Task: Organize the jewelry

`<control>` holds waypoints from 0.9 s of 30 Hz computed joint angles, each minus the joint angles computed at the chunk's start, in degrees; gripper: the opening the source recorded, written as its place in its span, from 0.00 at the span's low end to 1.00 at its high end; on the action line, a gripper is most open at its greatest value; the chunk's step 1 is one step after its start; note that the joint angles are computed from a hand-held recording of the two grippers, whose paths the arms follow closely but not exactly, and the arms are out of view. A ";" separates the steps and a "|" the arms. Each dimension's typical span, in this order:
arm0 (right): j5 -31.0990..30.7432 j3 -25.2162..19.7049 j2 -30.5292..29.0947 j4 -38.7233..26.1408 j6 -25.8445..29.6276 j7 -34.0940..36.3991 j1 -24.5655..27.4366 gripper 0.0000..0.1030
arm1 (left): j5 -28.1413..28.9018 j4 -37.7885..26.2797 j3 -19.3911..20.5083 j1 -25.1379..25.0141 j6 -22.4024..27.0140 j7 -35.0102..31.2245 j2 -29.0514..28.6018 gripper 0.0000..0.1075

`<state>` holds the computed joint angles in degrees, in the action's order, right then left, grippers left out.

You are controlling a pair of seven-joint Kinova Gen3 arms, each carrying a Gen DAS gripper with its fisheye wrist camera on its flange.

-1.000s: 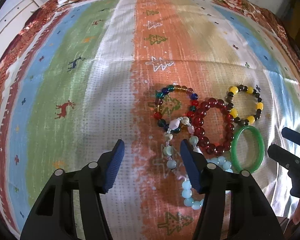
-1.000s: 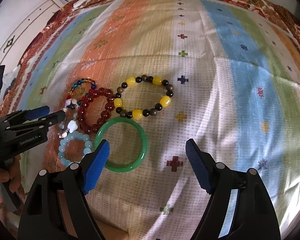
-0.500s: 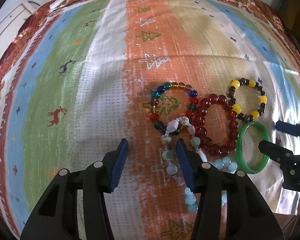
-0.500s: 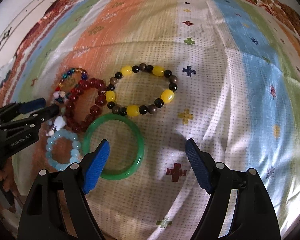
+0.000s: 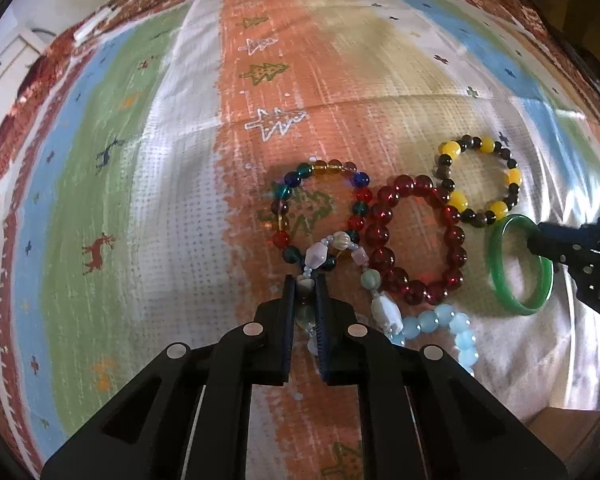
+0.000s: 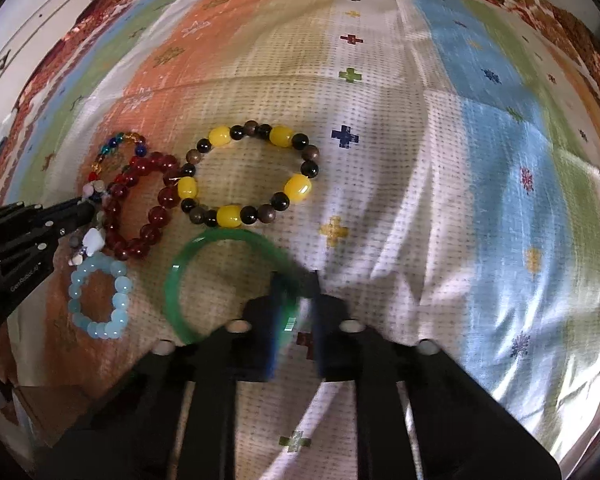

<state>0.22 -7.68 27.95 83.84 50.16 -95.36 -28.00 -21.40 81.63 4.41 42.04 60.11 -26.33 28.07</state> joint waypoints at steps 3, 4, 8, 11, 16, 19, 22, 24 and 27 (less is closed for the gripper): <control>1.27 0.16 -0.75 0.78 -0.53 0.12 -0.87 0.08 | 0.82 0.87 0.29 -0.63 -1.12 -0.07 -1.22 0.08; 1.41 0.10 -1.03 1.03 -0.72 0.20 -0.97 0.08 | 0.62 0.97 0.20 -0.50 -1.24 0.25 -1.62 0.08; 2.01 -0.06 -2.95 2.50 -1.98 0.09 -1.67 0.08 | -0.24 1.73 0.18 -0.06 -2.41 1.95 -3.29 0.08; 2.71 0.06 -4.03 3.23 -2.60 -0.99 -2.39 0.08 | -1.18 2.14 0.29 0.37 -2.75 3.30 -4.26 0.08; 1.25 -0.88 -6.54 5.36 -3.78 -0.58 -1.25 0.08 | -1.47 3.61 0.77 0.22 -3.87 6.30 -6.70 0.08; 1.14 -1.10 -7.84 6.41 -4.77 -0.69 -1.38 0.08 | -2.48 3.88 1.16 0.55 -3.77 7.76 -7.52 0.08; 1.68 -1.18 -9.07 7.29 -5.50 -1.03 -1.79 0.09 | -3.48 4.12 1.62 0.88 -3.71 8.85 -8.22 0.08; 1.63 -1.23 -9.75 7.71 -5.59 -1.25 -1.71 0.09 | -4.19 4.05 1.91 1.20 -3.20 9.35 -8.48 0.08; 2.05 -1.15 -10.82 8.60 -6.09 -2.28 -1.95 0.09 | -5.56 4.15 2.29 1.94 -2.86 10.47 -9.03 0.08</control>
<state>2.28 -8.83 17.13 92.44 44.07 -97.64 -29.95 -26.96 85.78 6.70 43.99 57.25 -15.86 19.04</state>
